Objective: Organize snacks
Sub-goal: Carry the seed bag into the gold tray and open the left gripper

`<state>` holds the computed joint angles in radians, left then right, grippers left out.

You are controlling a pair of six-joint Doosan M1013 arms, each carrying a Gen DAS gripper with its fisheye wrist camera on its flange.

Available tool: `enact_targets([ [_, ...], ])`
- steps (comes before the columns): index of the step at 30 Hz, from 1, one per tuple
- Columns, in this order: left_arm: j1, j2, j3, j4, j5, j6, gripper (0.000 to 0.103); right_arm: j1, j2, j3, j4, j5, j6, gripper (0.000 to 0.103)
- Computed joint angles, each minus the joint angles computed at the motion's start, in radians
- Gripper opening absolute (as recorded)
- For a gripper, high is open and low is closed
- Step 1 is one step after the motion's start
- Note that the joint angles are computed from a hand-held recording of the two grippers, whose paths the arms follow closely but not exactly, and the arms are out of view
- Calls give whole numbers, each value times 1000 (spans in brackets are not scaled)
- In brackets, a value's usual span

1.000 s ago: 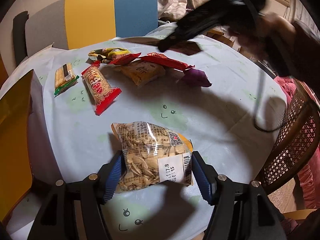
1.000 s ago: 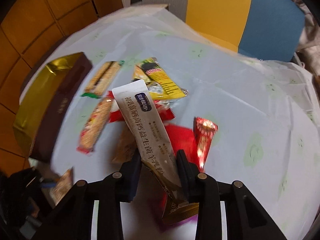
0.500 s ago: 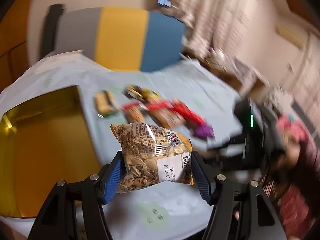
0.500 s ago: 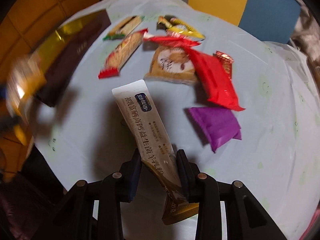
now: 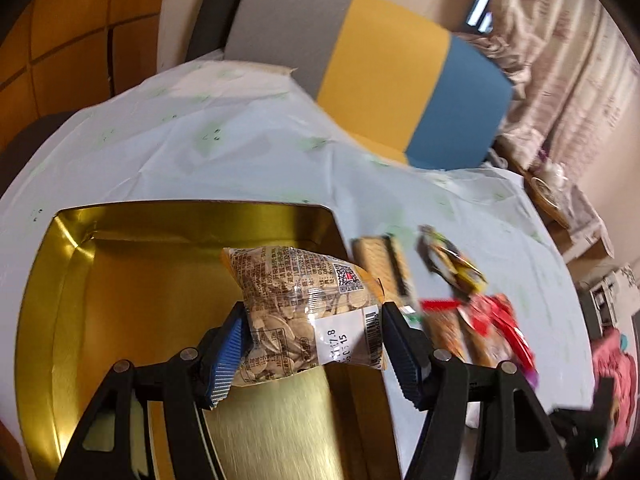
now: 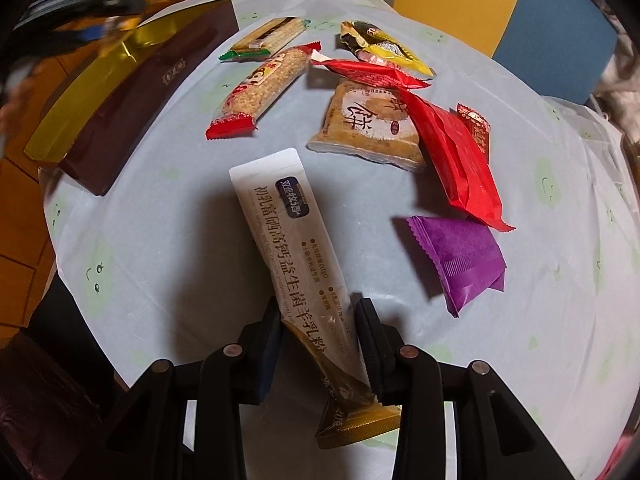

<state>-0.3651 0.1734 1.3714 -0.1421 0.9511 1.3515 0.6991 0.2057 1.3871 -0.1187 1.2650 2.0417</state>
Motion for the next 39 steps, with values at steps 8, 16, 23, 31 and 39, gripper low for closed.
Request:
enact_targets([
  [8,-1,69,-63,60,30,-52,74,7,-1,1,-8,-2,6,39],
  [16,-4,-3,6,82,-10,-112,74,9,2,3,-26,-5,7,40],
  [23,-87,-139,133,259,-111,-151,74,15,4,2,-43,-5,4,40],
  [31,-155,-229,214,420,-160,-240,74,20,6,1,-58,-2,13,40],
  [39,-157,-249,239,386,-144,-246,74,25,9,-7,-65,12,44,38],
])
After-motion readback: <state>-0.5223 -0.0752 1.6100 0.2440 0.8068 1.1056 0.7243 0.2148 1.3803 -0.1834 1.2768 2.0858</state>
